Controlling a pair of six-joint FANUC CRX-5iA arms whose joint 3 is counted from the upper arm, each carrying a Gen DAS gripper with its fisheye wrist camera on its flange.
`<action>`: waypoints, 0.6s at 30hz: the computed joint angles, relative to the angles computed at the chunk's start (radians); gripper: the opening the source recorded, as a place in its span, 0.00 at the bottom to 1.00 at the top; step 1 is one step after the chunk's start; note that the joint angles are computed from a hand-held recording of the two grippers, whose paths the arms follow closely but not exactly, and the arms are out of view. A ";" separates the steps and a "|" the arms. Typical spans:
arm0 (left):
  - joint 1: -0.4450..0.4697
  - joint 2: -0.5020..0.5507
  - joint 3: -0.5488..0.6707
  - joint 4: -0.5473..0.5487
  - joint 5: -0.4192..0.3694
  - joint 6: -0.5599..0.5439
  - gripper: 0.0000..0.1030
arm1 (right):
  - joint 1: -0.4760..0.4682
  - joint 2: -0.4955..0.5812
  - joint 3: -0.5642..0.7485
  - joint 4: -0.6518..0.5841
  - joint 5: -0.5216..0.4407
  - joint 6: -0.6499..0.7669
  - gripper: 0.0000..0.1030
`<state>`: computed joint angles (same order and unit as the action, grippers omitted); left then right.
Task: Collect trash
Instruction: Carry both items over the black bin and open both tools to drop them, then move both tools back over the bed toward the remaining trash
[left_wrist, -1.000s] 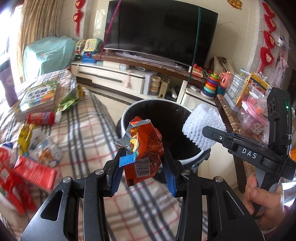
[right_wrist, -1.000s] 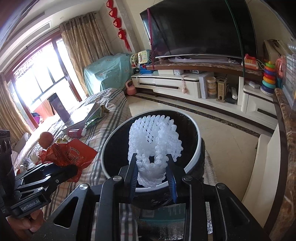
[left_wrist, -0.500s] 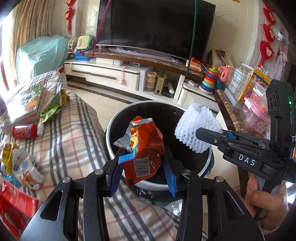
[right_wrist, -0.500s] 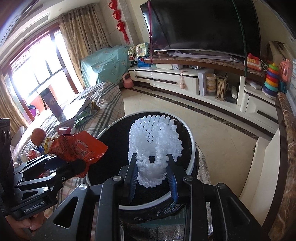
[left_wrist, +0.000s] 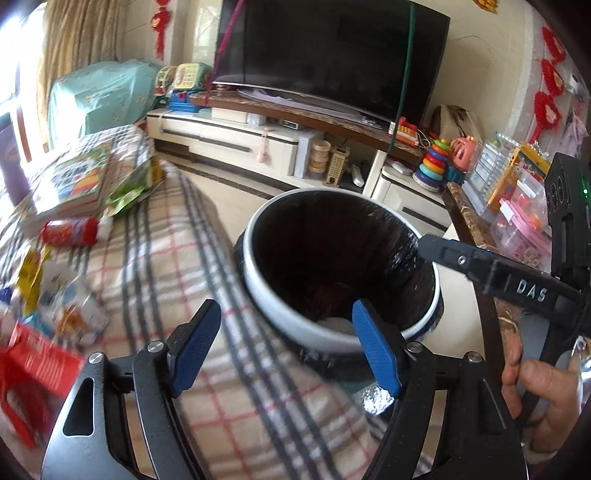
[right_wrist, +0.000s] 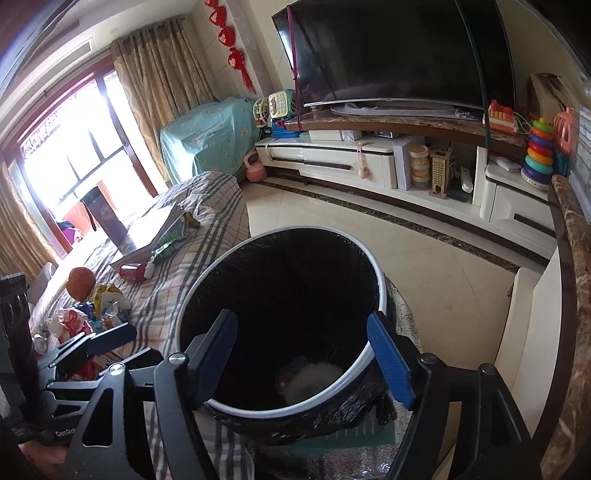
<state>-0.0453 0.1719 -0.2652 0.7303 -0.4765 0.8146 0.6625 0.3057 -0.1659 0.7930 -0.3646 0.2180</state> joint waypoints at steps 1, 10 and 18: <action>0.004 -0.015 -0.020 0.006 0.008 -0.003 0.74 | 0.001 -0.003 -0.006 0.011 0.009 -0.017 0.82; 0.059 -0.166 -0.214 0.095 0.074 -0.072 0.79 | 0.021 -0.040 -0.106 0.270 0.102 -0.285 0.91; 0.148 -0.255 -0.324 0.122 0.073 -0.068 0.79 | 0.079 -0.017 -0.091 0.243 0.138 -0.268 0.92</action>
<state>0.1028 -0.0829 -0.5891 0.8526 -0.4037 0.7470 0.7416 0.2887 -0.2570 1.0363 -0.2271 -0.0499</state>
